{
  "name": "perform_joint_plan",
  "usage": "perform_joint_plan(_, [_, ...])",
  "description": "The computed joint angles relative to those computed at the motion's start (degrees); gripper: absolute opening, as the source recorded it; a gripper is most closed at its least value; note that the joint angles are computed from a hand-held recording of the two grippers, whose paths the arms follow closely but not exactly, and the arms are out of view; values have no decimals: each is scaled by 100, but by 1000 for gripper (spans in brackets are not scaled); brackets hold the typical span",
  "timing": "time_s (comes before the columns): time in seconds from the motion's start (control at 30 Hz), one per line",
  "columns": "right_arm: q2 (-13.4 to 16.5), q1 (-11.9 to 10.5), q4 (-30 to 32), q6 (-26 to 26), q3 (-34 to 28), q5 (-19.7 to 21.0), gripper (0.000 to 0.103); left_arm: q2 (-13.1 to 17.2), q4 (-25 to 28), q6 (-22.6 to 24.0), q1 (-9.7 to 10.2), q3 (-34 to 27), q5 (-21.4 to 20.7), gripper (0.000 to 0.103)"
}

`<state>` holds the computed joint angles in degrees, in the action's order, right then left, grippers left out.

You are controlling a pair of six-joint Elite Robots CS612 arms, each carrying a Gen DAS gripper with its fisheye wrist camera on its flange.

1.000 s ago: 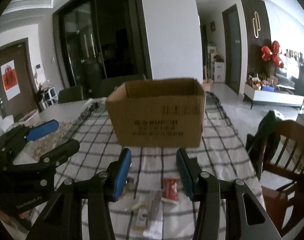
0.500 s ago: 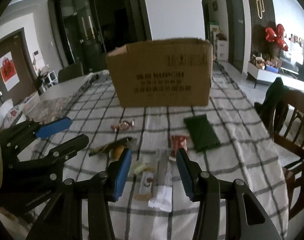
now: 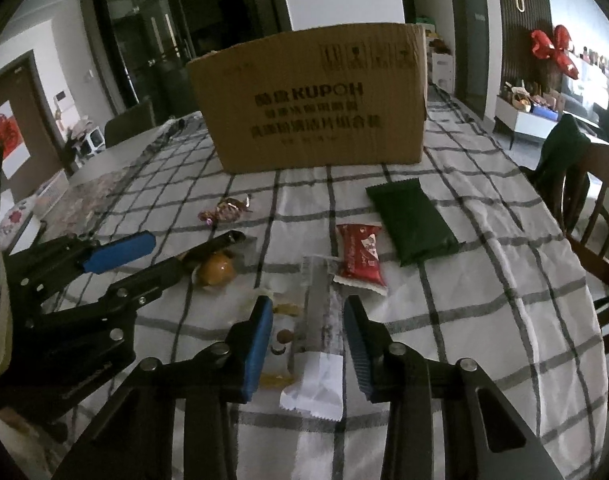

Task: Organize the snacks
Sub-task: 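Grasp the dark bar with left tool while right grasps white-wrapped bar, then carry the dark bar with left tool while right carries white bar over box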

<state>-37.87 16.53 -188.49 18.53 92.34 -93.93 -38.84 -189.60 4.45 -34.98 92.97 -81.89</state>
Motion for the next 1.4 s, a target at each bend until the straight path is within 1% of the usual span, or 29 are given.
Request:
perform_joint_plan(0.1, [32,-11,62,16,-40,19,37,44,88,-54,15,-69,-37,32])
perform_joint_plan(0.13, [42,-18,76,30,-49,55,34,58,116,-63,17,-89,-35,32])
perform_joint_plan(0.17, [51,-25,94,37,-63,78,33,74,149,-68,18,-111,-24,31])
perform_joint_plan(0.23, [69,-27,116,46,-89,67,33,98,223,-90,26,-153,-23,29])
perform_joint_plan(0.37, [101,-39,179,57,-131,75,31,120,224,-133,32,-186,-25,28])
perform_joint_plan(0.47, [119,-52,184,89,-149,105,30,126,271,-158,27,-206,19,25])
perform_joint_plan(0.53, [127,-68,185,108,-157,186,27,126,298,-197,29,-219,28,23])
perform_joint_plan(0.57, [128,-70,185,98,-163,184,24,126,307,-220,28,-222,51,23])
perform_joint_plan(0.6, [129,-70,188,85,-167,171,22,128,311,-216,25,-224,68,22])
perform_joint_plan(0.67, [125,-78,182,109,-161,191,21,130,243,-186,3,-210,174,18])
perform_joint_plan(0.77, [111,-59,101,64,-142,116,21,110,179,-220,4,-186,167,12])
perform_joint_plan(0.83, [93,-38,0,-13,-121,55,21,96,144,-283,5,-176,141,10])
perform_joint_plan(1.1, [4,-67,-239,-23,-22,151,21,-7,-173,-416,-41,-61,201,10])
perform_joint_plan(1.4, [-107,-96,-513,-42,70,222,21,-180,-386,-604,-64,41,108,10])
